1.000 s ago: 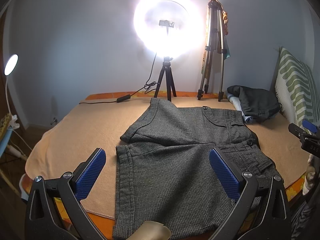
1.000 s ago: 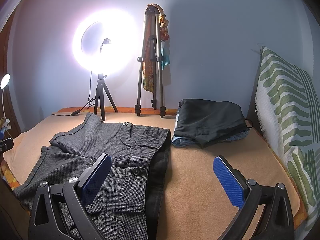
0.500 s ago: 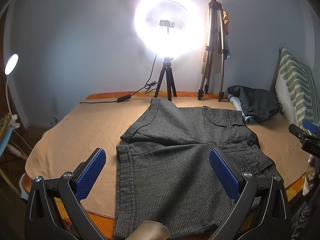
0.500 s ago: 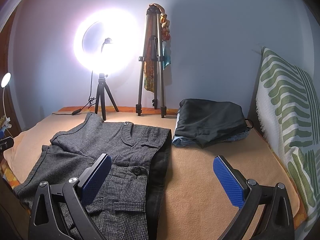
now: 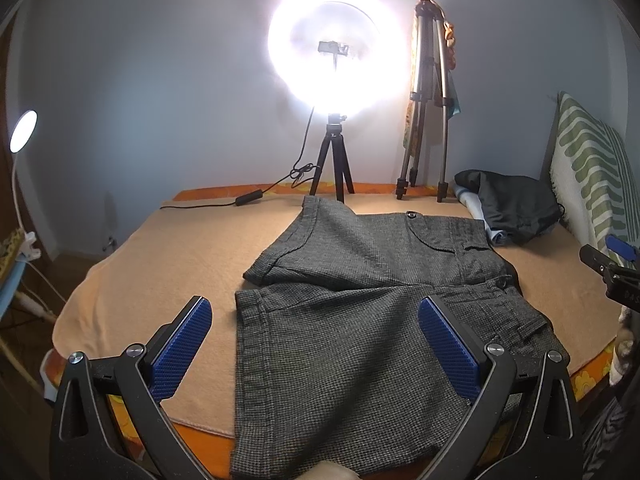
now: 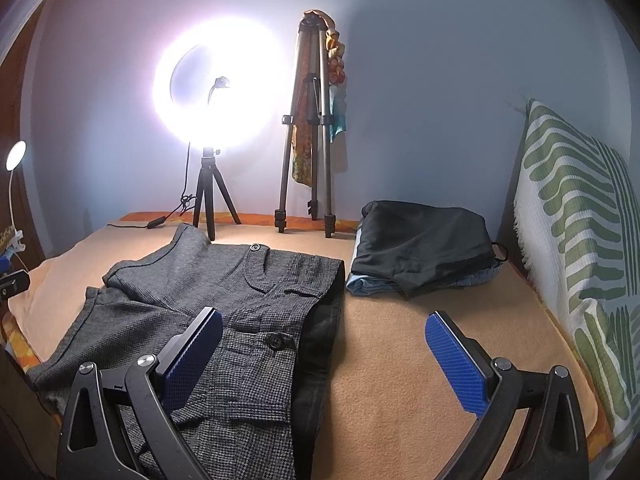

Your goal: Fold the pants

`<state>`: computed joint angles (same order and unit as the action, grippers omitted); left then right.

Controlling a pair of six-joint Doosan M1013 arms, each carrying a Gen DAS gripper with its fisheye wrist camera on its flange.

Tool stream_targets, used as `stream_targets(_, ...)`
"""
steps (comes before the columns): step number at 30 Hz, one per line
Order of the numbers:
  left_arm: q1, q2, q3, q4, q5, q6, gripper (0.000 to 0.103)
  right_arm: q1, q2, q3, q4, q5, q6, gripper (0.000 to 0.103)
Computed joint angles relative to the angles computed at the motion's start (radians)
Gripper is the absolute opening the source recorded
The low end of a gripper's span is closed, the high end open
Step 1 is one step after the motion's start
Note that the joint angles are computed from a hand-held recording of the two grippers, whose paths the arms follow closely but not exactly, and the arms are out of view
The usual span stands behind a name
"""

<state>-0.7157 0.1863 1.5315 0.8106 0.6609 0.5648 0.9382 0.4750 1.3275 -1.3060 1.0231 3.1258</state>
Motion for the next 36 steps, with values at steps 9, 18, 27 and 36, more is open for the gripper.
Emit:
stream_targets(9, 0.026, -0.008, 0.024, -0.125, -0.050, 0.166, 0.087, -0.015, -0.029, 0.060, 0.045, -0.143, -0.109, 0.085)
stream_targets(18, 0.066, -0.036, 0.056, -0.389, -0.028, 0.496, 0.063, -0.035, -0.072, 0.150, 0.163, -0.420, -0.326, 0.075)
stream_targets(27, 0.088, -0.046, 0.071, -0.599, 0.003, 0.715, 0.051, -0.033, -0.049, 0.127, 0.497, -0.449, -0.789, 0.058)
stream_targets(36, 0.091, -0.045, 0.076, -0.675, 0.065, 0.829, 0.050, -0.023, -0.010, 0.090, 0.626, -0.362, -1.036, 0.058)
